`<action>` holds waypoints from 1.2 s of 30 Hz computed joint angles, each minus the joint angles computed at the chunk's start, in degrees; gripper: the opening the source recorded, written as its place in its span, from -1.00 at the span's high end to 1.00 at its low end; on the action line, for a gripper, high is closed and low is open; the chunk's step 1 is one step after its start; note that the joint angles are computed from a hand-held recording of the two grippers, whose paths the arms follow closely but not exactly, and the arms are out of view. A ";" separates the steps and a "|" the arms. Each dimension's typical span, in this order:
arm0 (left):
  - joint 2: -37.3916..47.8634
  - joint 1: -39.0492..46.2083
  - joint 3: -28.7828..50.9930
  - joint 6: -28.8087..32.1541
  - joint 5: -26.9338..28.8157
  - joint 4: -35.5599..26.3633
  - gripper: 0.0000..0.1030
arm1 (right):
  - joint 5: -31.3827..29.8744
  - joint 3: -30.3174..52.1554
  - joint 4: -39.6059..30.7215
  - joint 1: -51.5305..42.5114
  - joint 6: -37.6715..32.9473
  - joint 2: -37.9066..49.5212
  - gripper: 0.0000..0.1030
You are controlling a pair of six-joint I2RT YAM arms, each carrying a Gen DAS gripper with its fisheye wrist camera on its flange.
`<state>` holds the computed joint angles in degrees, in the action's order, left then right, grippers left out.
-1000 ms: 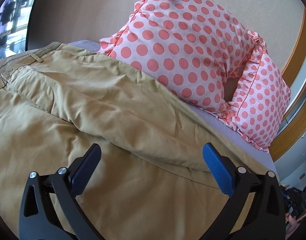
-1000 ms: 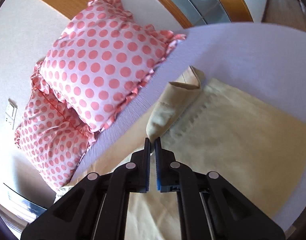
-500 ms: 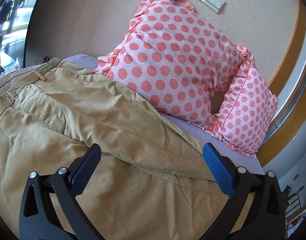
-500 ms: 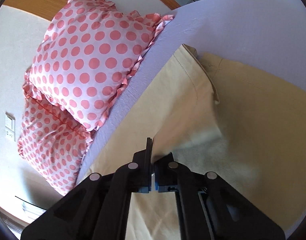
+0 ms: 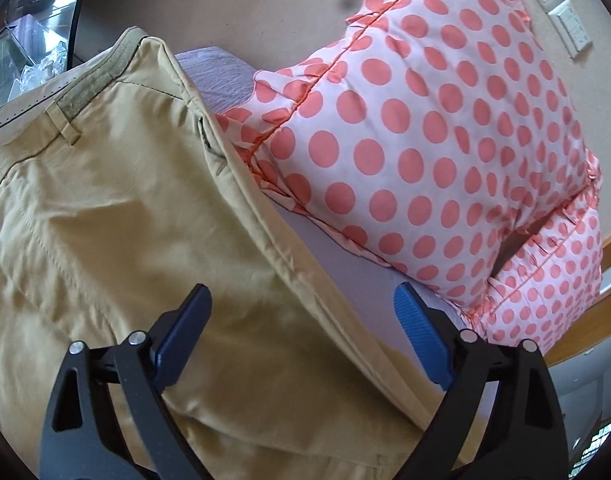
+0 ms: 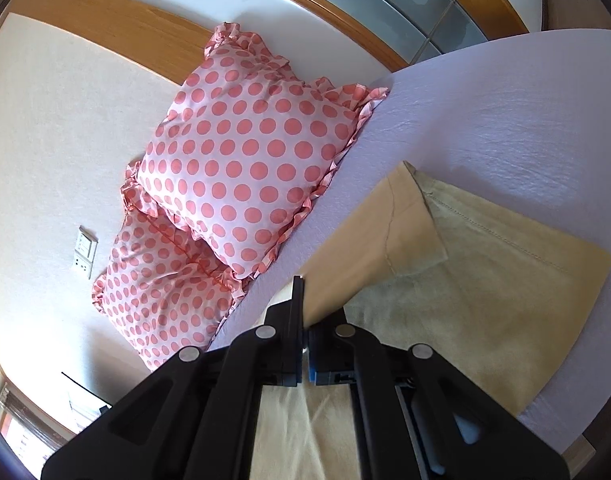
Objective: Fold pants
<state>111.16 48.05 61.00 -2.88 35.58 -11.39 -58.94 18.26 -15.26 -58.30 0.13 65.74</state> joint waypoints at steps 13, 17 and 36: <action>-17.32 34.37 -16.05 46.04 15.94 -26.14 0.92 | -1.98 4.32 -19.61 -14.53 -22.12 1.68 0.97; -9.30 50.20 -16.95 66.45 10.84 -34.86 0.92 | 1.75 4.42 -22.01 -19.83 -30.06 6.93 0.97; 0.45 63.44 -12.77 88.01 9.80 -45.68 0.50 | 8.87 0.40 -21.12 -30.66 -35.31 -4.06 -0.13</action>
